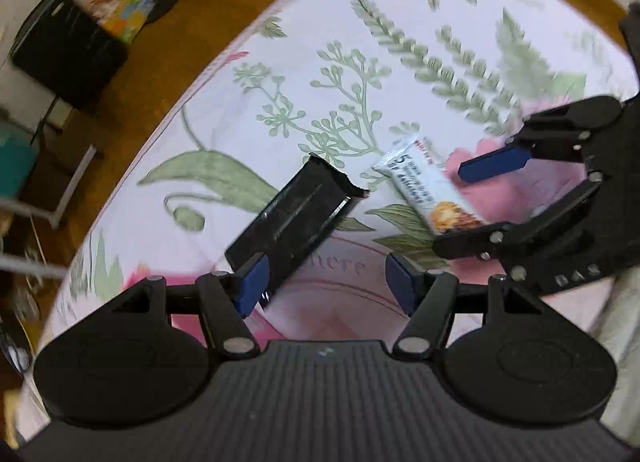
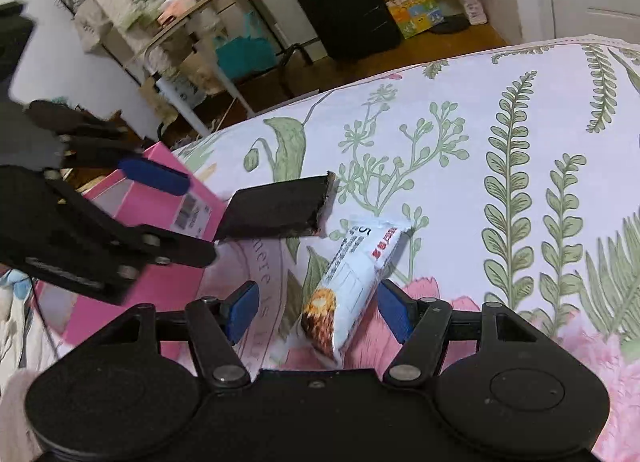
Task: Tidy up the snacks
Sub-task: 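Grasp the black cracker pack with the left gripper while the right gripper grasps the white wafer stick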
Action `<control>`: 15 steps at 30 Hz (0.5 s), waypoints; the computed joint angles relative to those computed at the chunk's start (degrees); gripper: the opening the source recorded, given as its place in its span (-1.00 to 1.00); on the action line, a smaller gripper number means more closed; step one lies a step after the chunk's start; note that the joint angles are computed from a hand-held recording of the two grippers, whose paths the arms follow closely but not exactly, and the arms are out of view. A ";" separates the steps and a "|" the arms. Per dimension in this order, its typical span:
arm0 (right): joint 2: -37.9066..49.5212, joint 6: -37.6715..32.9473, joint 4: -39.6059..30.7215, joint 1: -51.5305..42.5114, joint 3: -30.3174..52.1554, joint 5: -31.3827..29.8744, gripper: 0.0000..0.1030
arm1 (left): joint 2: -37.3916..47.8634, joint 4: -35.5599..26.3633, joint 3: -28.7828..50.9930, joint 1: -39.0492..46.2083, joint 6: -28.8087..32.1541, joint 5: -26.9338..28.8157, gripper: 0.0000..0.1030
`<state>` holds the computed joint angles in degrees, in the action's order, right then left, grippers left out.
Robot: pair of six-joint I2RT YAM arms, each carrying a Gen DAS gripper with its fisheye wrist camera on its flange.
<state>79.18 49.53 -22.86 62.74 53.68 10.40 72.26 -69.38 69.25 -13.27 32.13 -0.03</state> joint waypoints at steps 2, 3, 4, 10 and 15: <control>2.51 0.46 0.37 0.59 0.95 2.67 0.38 | 3.51 2.79 -0.28 -0.36 2.72 -1.25 0.28; 3.91 0.52 0.01 0.89 1.73 4.02 0.38 | 5.39 4.28 -0.21 -0.44 4.28 -1.84 0.28; 5.10 0.14 -0.09 1.10 2.28 5.10 0.38 | 7.08 5.92 -0.25 -0.58 5.96 -2.40 0.30; 8.21 -3.21 -0.74 3.14 3.66 10.94 0.18 | 15.87 10.64 0.98 0.07 13.56 -2.90 0.51; 7.98 -7.93 -4.12 6.49 3.25 18.05 0.17 | 18.60 11.54 1.67 -0.63 18.37 -4.06 0.68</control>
<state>87.16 41.60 -26.98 69.23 56.94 28.45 90.86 -57.84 70.92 -13.90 50.50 -4.09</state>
